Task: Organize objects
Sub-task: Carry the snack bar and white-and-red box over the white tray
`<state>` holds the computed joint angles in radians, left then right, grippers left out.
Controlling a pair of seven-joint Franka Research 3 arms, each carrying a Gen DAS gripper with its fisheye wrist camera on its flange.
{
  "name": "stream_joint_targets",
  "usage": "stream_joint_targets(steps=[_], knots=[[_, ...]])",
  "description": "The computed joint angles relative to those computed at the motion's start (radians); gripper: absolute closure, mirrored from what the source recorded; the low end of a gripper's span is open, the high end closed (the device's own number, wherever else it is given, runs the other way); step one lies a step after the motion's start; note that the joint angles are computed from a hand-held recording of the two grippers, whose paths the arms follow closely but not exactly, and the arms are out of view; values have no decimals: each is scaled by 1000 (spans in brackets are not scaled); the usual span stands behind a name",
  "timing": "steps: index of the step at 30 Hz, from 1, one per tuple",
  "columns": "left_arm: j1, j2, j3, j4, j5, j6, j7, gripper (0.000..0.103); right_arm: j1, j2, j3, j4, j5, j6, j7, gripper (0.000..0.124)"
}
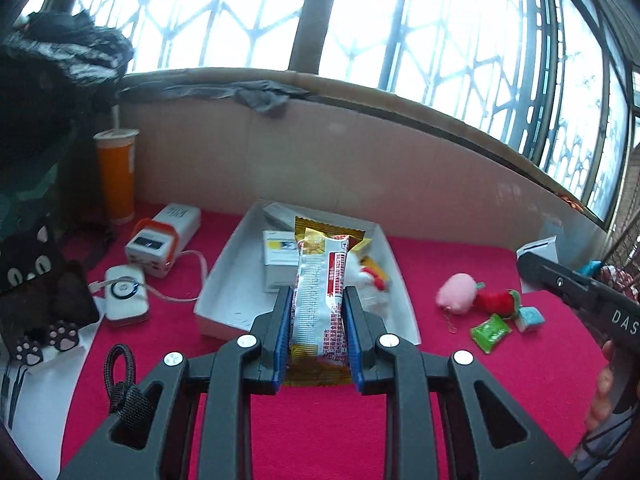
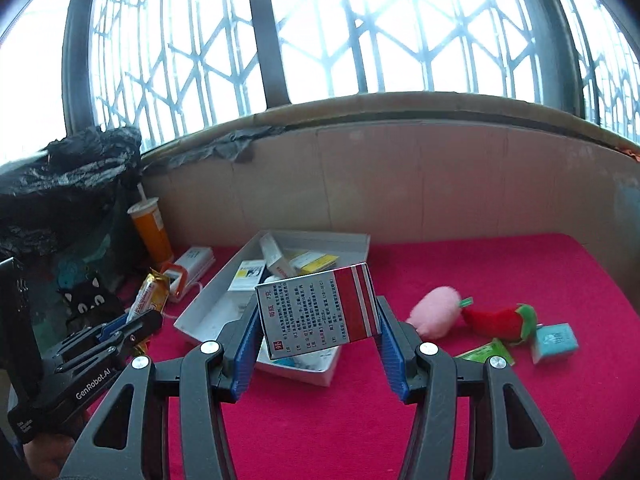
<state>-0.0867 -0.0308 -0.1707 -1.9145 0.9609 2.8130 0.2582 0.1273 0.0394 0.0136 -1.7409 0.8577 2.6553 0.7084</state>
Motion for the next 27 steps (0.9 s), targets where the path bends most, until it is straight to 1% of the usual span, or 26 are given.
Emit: stream_joint_targets(steps=[3, 6, 9, 12, 15, 20, 24, 27], knots=[[14, -21, 8, -39, 10, 1, -24, 80, 14, 16, 10, -6, -58, -6, 40, 66], [33, -40, 16, -72, -28, 12, -10, 80, 24, 37, 17, 11, -109, -41, 88, 67], [54, -56, 14, -85, -21, 9, -25, 80, 29, 45, 28, 29, -106, -25, 82, 66], [69, -66, 10, -93, -17, 6, -34, 80, 31, 50, 36, 50, -87, -28, 65, 66], [75, -67, 5, -96, -20, -1, -36, 80, 39, 44, 42, 35, -78, -25, 44, 66], [61, -47, -2, -74, -64, -30, 20, 80, 38, 50, 34, 26, -90, -54, 66, 66], [43, -27, -8, -31, -63, -61, 53, 80, 21, 52, 30, 42, -36, -38, 53, 66], [24, -1, -11, 12, -63, -89, 83, 80, 6, 56, 23, 52, -5, -40, 50, 66]])
